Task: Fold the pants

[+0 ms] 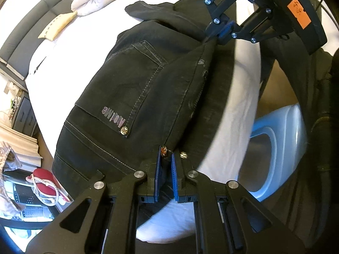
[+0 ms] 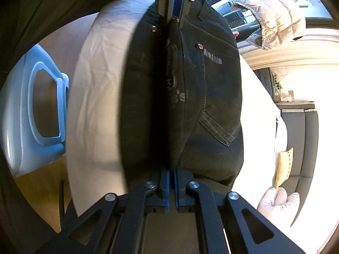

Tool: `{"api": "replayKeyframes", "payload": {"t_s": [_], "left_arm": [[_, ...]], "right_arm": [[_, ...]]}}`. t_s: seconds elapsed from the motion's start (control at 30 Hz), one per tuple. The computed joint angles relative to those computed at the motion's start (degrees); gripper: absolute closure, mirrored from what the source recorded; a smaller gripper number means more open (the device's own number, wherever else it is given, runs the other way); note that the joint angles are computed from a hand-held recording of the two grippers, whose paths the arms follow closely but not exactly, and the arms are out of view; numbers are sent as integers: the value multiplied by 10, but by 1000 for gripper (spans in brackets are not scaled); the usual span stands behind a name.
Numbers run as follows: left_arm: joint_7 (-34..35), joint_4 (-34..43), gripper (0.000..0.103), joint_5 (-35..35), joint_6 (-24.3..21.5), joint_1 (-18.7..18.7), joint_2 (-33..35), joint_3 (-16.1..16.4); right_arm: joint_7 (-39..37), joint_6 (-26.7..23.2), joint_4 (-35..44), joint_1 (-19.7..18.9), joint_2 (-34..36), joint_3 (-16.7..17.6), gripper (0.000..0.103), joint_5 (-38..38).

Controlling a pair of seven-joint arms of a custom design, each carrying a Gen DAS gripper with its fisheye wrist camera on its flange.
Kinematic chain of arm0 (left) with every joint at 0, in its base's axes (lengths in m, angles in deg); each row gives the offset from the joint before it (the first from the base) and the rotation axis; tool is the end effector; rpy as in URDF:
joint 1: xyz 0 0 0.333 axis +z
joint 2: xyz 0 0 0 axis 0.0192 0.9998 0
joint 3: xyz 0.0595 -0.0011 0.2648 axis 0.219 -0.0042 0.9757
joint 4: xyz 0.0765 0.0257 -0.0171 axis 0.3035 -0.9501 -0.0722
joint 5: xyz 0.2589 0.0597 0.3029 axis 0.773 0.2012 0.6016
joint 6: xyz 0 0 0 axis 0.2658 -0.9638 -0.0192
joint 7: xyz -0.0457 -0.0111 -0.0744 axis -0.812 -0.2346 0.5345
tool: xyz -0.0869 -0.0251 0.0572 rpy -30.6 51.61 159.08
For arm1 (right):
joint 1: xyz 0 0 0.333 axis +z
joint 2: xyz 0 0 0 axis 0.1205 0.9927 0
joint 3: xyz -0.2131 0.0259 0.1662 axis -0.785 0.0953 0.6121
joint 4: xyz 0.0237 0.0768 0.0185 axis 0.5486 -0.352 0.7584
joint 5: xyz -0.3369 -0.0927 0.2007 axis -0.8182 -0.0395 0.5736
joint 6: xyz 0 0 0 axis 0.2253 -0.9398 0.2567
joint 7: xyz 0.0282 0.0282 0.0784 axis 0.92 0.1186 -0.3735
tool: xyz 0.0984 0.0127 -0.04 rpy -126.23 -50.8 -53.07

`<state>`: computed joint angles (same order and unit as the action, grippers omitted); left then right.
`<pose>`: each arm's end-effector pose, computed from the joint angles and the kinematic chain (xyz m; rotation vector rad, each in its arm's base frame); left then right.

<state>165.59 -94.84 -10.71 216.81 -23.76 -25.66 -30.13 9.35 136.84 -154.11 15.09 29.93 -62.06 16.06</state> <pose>0.4244 -0.3011 0.4092 -0.2374 2.8159 -0.5174 0.4415 0.1700 0.4032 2.8780 -0.3336 0.9450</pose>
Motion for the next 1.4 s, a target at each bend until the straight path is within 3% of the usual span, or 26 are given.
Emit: {"api": "replayKeyframes", "payload": {"t_s": [0.5, 0.67, 0.77, 0.9, 0.97, 1.07, 1.2, 1.27, 1.33, 1.4], "left_arm": [[20, 21, 95, 6, -8, 16, 14, 0], [11, 30, 92, 4, -10, 23, 20, 0], [-22, 46, 89, 30, -51, 33, 13, -4], [-18, 81, 89, 10, -132, 42, -3, 12], [-27, 94, 89, 2, -120, 47, -5, 13], [-61, 141, 89, -45, -104, 45, 32, 10], [-102, 206, 89, -109, -74, 37, 114, -18], [-160, 260, 89, -97, -89, 39, 182, -35], [-231, 293, 89, -35, -92, 35, 236, -47], [-245, 289, 89, -66, -62, 52, 251, -65]], "right_arm": [[82, -15, -49, 6, -44, 31, 98, -18], [120, -13, -46, 5, -26, 35, 96, -25], [155, -15, -43, 4, -21, 41, 95, -36], [189, -13, -42, 7, -18, 38, 95, -39], [205, -13, -39, 7, -13, 40, 95, -47], [228, -14, -35, 8, -6, 41, 95, -60], [257, -16, -34, 12, -4, 38, 95, -69], [281, -12, -36, 11, -4, 37, 95, -72], [305, -4, -41, 9, -9, 36, 93, -74], [331, -1, -47, 6, -16, 35, 91, -69]]}}
